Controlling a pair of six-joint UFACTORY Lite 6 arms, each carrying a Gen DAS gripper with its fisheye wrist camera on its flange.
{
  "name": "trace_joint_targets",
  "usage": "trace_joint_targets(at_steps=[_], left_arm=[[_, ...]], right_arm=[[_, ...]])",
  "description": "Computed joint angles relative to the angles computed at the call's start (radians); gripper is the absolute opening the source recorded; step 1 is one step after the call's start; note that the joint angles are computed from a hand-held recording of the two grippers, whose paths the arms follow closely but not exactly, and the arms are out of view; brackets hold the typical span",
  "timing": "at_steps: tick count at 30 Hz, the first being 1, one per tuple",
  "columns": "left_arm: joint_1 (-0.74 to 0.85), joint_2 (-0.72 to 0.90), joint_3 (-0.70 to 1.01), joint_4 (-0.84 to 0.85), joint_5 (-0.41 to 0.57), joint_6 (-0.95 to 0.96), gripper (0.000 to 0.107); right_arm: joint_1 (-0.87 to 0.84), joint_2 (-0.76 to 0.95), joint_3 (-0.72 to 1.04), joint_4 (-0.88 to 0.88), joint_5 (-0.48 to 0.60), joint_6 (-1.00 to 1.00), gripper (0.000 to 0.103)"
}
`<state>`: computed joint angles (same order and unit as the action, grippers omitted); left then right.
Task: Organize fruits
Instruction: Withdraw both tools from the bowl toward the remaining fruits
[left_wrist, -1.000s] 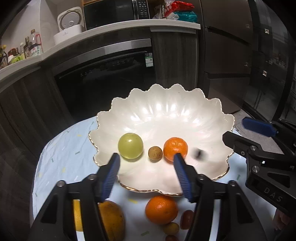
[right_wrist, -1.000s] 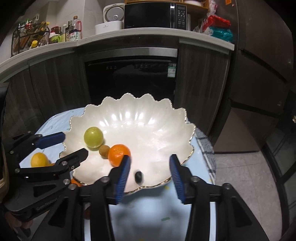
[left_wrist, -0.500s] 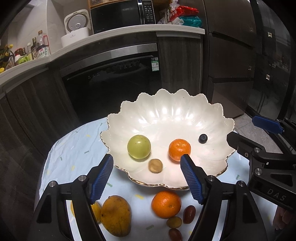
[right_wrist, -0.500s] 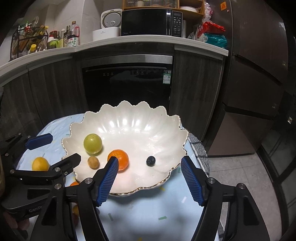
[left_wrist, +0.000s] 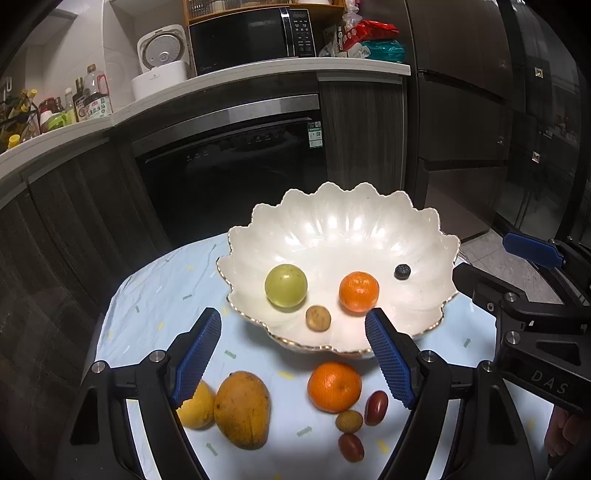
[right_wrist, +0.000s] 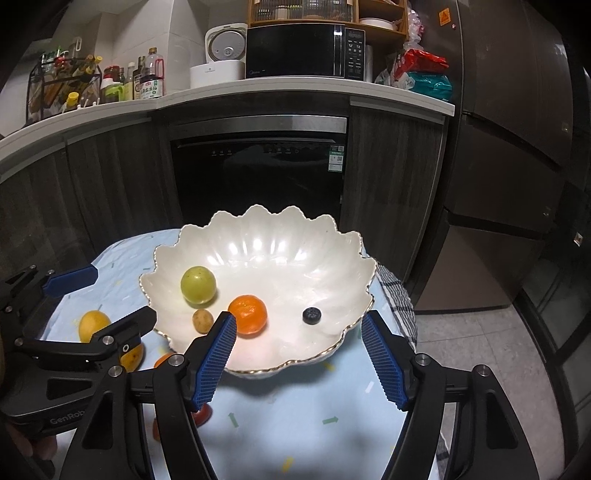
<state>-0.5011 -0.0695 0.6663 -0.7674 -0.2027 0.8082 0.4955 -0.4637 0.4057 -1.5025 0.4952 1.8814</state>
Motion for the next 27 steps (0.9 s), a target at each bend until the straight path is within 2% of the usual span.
trace_joint_targets(at_steps=[10, 19, 27], left_arm=[[-0.004, -0.101, -0.105, -0.047, 0.006, 0.036, 0.080], [-0.044, -0.212, -0.215, -0.231, -0.010, 0.183, 0.080], [-0.118, -0.287, -0.313, -0.378, -0.084, 0.280, 0.080]], right_arm=[[0.075, -0.055, -0.035, 0.076, 0.035, -0.037, 0.071], [0.114, -0.101, -0.090, 0.089, 0.019, -0.046, 0.071], [0.117, -0.117, -0.150, 0.057, -0.019, -0.065, 0.071]])
